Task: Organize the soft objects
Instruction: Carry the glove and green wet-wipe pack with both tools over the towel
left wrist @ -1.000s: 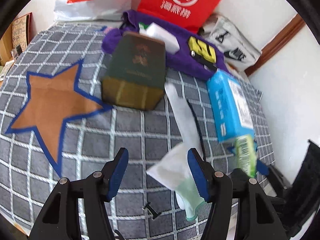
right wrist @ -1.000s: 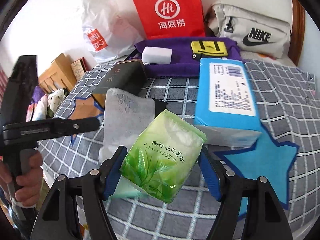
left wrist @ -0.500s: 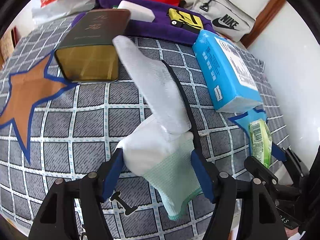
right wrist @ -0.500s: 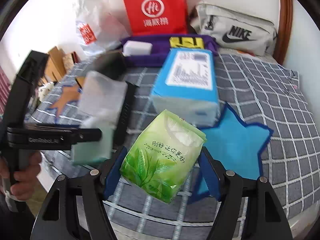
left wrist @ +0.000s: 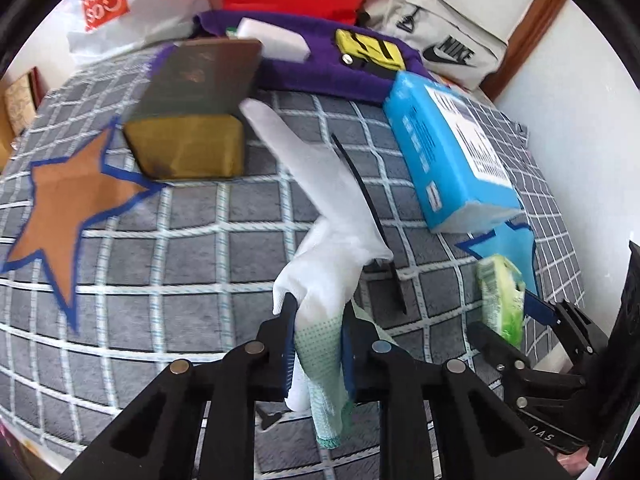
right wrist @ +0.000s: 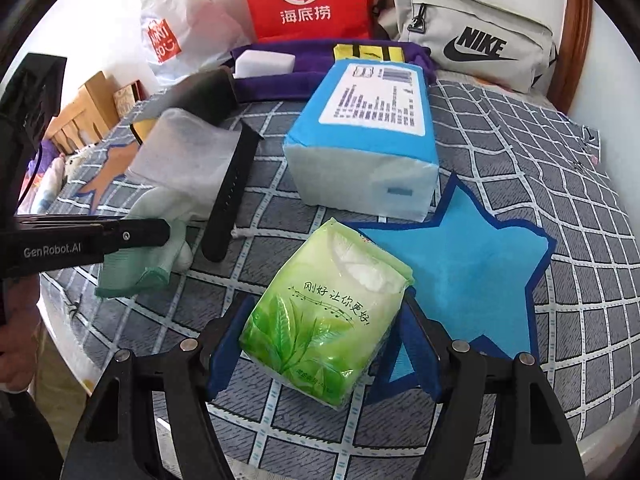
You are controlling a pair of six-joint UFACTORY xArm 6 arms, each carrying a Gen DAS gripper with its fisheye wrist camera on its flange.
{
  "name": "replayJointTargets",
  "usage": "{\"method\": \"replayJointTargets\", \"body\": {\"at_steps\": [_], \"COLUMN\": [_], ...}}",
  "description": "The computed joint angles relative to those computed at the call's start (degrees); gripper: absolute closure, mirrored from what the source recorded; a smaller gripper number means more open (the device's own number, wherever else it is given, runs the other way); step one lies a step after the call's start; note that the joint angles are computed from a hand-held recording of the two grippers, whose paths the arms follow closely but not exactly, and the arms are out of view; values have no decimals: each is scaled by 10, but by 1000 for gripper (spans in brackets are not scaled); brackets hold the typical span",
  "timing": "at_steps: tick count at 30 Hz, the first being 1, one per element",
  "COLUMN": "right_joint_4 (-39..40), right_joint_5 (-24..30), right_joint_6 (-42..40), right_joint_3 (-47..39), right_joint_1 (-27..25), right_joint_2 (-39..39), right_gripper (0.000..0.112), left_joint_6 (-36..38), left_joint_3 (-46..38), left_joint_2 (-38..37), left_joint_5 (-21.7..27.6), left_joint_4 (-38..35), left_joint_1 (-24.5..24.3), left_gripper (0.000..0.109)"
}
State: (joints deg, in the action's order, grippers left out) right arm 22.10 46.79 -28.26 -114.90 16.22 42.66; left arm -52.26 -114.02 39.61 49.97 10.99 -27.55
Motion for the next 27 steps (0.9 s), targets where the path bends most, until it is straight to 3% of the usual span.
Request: {"method": "replayJointTargets", "body": {"at_steps": [12,27], "right_joint_4": [10,9], "right_joint_5": [-9,-19], "right_joint_6": [0,13], "right_joint_3": [6,-9], "right_joint_1": [-5,-4], "right_joint_2": [-26,-57], "right_gripper": [41,41], "left_joint_6": [-84,-129], "left_joint_3": [110,150], "left_joint_2": [-99,-163], "left_joint_5": [-47,-63], "left_joint_4": [61,112], "left_joint_1": [9,11], "left_gripper": [91,91]}}
